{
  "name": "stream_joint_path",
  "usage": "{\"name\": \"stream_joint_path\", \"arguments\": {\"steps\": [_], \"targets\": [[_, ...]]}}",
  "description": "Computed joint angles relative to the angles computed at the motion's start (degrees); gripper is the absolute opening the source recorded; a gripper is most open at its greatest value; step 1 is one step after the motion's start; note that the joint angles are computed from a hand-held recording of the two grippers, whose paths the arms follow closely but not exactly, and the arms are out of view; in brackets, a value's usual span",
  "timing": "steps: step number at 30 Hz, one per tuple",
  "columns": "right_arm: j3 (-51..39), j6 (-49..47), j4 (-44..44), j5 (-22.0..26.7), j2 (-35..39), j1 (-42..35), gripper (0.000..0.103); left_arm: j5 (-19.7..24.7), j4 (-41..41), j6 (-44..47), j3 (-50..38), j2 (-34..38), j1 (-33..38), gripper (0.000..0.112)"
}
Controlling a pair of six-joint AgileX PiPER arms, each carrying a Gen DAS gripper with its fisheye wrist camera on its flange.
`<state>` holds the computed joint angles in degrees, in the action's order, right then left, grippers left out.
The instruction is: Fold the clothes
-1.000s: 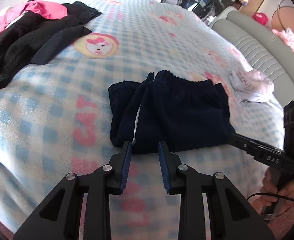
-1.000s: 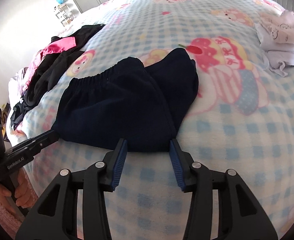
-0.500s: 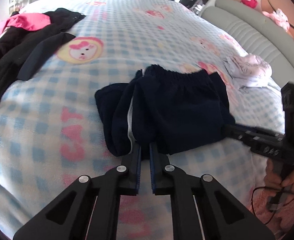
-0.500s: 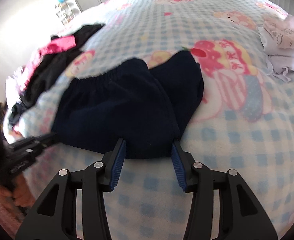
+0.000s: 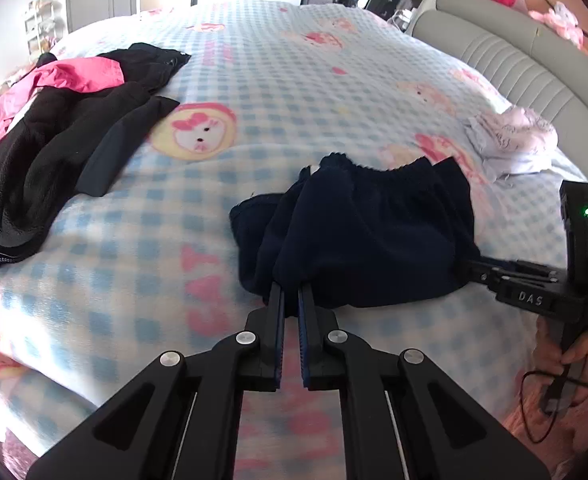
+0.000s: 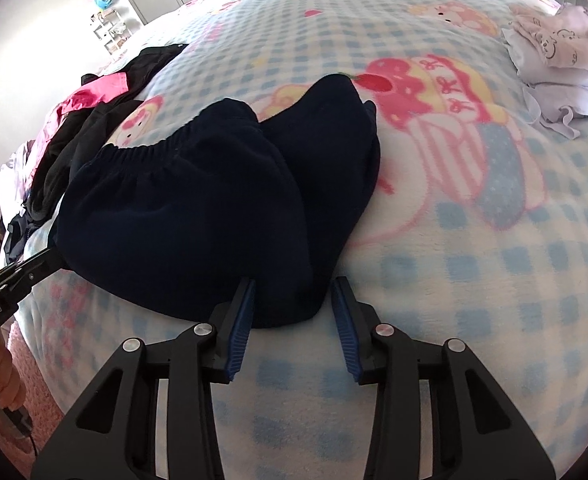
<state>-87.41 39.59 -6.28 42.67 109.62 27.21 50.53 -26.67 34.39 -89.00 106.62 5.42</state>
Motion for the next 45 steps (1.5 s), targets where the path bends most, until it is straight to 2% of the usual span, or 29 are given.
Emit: {"name": "stream_joint_path", "arguments": {"steps": [2, 4, 5, 6, 8, 11, 12, 13, 14, 15, 17, 20, 23, 24, 26, 28, 30, 31, 32, 33, 34, 35, 39, 41, 43, 45], "targets": [[-0.16, 0.46, -1.02, 0.36, 0.23, 0.3, 0.039, -0.63, 2.63, -0.13, 0.37, 0.03, -0.25, 0.003], [0.17, 1.36, -1.64, 0.57, 0.17, 0.35, 0.038, -3.81, 9.39, -5.14, 1.12, 0.14, -0.29, 0.0], [0.33, 1.8, -1.95, 0.68, 0.15, 0.36, 0.038, -2.5, 9.91, -6.4, -0.62, 1.64, 1.18, 0.0], [1.04, 1.73, -1.26, 0.06, -0.37, 0.1, 0.038, 1.09, 8.14, -7.47, -3.83, 3.43, 3.2, 0.0], [2.04, 0.44, 0.87, -0.86, -1.74, -0.35, 0.038, 4.24, -1.47, -5.56, -5.86, 3.79, 8.32, 0.0], [2.15, -0.93, 2.78, -1.39, -3.72, -0.39, 0.04, 5.79, -14.49, 3.06, -3.58, 1.14, 10.59, 0.002], [1.28, 0.87, 1.24, -0.54, -4.07, 0.1, 0.04, 5.79, -16.42, 4.28, -3.05, 0.38, 10.13, 0.007], [-0.19, 3.69, -2.31, 1.05, -4.12, 1.16, 0.04, 3.5, -16.05, 5.28, -1.56, -0.24, 8.29, 0.012], [-1.92, 6.38, -6.23, 2.97, -3.97, 2.37, 0.04, 1.11, -14.64, 5.18, -0.51, -0.77, 6.12, 0.026], [-4.18, 7.55, -9.24, 5.04, -3.39, 3.46, 0.04, -0.76, -13.35, 5.0, 0.15, -0.91, 3.99, 0.031], [-7.97, 5.92, -10.4, 7.11, -1.85, 4.15, 0.04, -0.36, -13.48, 4.96, -1.01, 1.27, 1.09, 0.031], [-12.17, 1.62, -7.43, 8.8, 0.97, 3.54, 0.04, -1.43, -11.23, 3.42, -2.29, 3.71, -1.95, 0.031], [-14.19, -0.85, -4.02, 10.39, 4.04, 2.02, 0.04, -2.31, -2.17, -4.64, -5.46, 6.61, -4.85, 0.031], [-13.93, -0.46, -3.45, 10.85, 4.59, 1.75, 0.04, -2.25, -0.06, -6.42, -5.9, 7.16, -4.83, 0.031], [-13.01, 0.95, -3.67, 11.93, 5.45, 1.43, 0.039, -0.79, -0.91, -5.85, -6.41, 7.65, -3.07, 0.032], [-8.54, 0.38, -1.85, 9.1, 3.55, 0.12, 0.04, 0.55, -3.63, -5.43, -6.68, 7.72, -0.68, 0.032], [-4.11, 0.26, 0.36, 5.41, 0.45, -1.25, 0.04, 1.54, -7.92, -5.11, -6.46, 7.6, 2.11, 0.038], [-2.18, 0.48, 1.23, 3.45, -1.04, -1.76, 0.043, 2.2, -11.01, -4.56, -6.26, 7.59, 3.71, 0.039], [-0.46, 0.82, 1.98, 1.51, -2.44, -2.19, 0.045, 2.96, -14.01, -4.16, -6.12, 7.64, 5.3, 0.045], [0.65, 0.46, 3.1, -0.05, -3.28, -2.68, 0.05, 3.5, -16.7, -3.82, -5.92, 7.67, 6.68, 0.053], [1.48, -0.24, 4.44, -1.44, -3.87, -3.19, 0.058, 2.95, -18.21, -3.3, -5.31, 7.53, 7.17, 0.056], [1.73, -0.81, 5.36, -2.11, -3.95, -3.54, 0.061, 2.89, -18.22, -3.32, -5.54, 7.94, 7.15, 0.06], [-2.32, -2.89, 6.44, 1.83, -0.57, -4.07, 0.062, 7.49, -16.1, -5.45, -10.46, 12.28, 6.04, 0.061], [-3.45, -4.43, 8.29, 2.06, 0.83, -4.58, 0.068, 8.72, -18.18, -3.56, -10.82, 13.26, 5.94, 0.066], [-5.17, -6.04, 10.65, 2.4, 2.43, -5.25, 0.072, 9.18, -19.43, -2.59, -11.17, 14.49, 5.38, 0.071], [-7.69, -6.96, 11.96, 3.7, 4.09, -5.69, 0.072, 8.36, -17.86, -3.99, -11.35, 14.9, 3.96, 0.069]]}}
